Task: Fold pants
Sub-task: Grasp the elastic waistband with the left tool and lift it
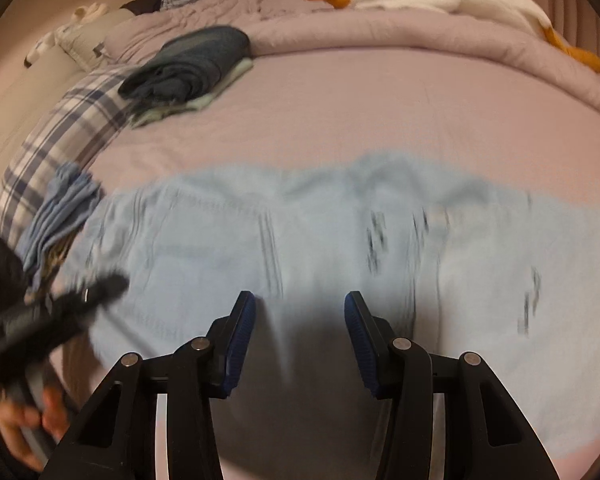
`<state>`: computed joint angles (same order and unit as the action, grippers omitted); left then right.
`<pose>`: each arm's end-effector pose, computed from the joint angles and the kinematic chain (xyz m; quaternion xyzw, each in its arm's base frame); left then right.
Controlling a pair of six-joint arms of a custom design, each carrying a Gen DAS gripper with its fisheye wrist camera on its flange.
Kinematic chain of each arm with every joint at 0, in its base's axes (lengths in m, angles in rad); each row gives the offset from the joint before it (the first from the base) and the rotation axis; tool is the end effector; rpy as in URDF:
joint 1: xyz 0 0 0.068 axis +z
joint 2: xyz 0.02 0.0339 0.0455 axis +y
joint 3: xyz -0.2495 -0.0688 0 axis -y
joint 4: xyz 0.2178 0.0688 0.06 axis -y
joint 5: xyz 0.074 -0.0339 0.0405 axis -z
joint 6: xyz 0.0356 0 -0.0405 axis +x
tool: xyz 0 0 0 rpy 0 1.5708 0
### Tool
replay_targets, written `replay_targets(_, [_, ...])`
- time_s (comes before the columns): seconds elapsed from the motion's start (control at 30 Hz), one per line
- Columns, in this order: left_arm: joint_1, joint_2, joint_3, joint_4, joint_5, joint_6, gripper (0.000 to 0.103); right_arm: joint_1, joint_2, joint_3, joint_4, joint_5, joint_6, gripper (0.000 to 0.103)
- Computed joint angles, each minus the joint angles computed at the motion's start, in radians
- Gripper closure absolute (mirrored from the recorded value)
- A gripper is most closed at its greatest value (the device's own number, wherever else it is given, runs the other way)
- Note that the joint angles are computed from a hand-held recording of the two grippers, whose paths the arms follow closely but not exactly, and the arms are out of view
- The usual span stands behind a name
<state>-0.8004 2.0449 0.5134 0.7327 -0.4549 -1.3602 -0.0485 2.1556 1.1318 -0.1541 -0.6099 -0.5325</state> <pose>0.2037 -0.1874 0.0443 -0.3309 0.8440 -0.2251 0.3571 0.3623 0.0028 0.0714 -0.2811 0.8942 0.2288 0.2627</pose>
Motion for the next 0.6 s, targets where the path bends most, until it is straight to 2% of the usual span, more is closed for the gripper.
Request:
replay_targets(0.1, [-0.002,0.002,0.019,-0.033,-0.004,0.019,0.070,0.062,0.023,0.043,0.026,0.041,0.042,0.063])
replay_targets(0.2, [0.003,0.005,0.035,-0.058,0.001,0.029,0.070,0.131,0.099,0.122,-0.033,0.174,0.035,0.067])
replay_targets(0.4, [0.007,0.014,0.043,-0.064,0.004,0.037,0.069,0.110,0.039,0.034,-0.014,0.172,-0.001,0.067])
replay_targets(0.6, [0.013,0.012,0.067,-0.107,0.004,0.048,0.069,0.051,-0.027,-0.112,0.045,0.184,-0.133,0.067])
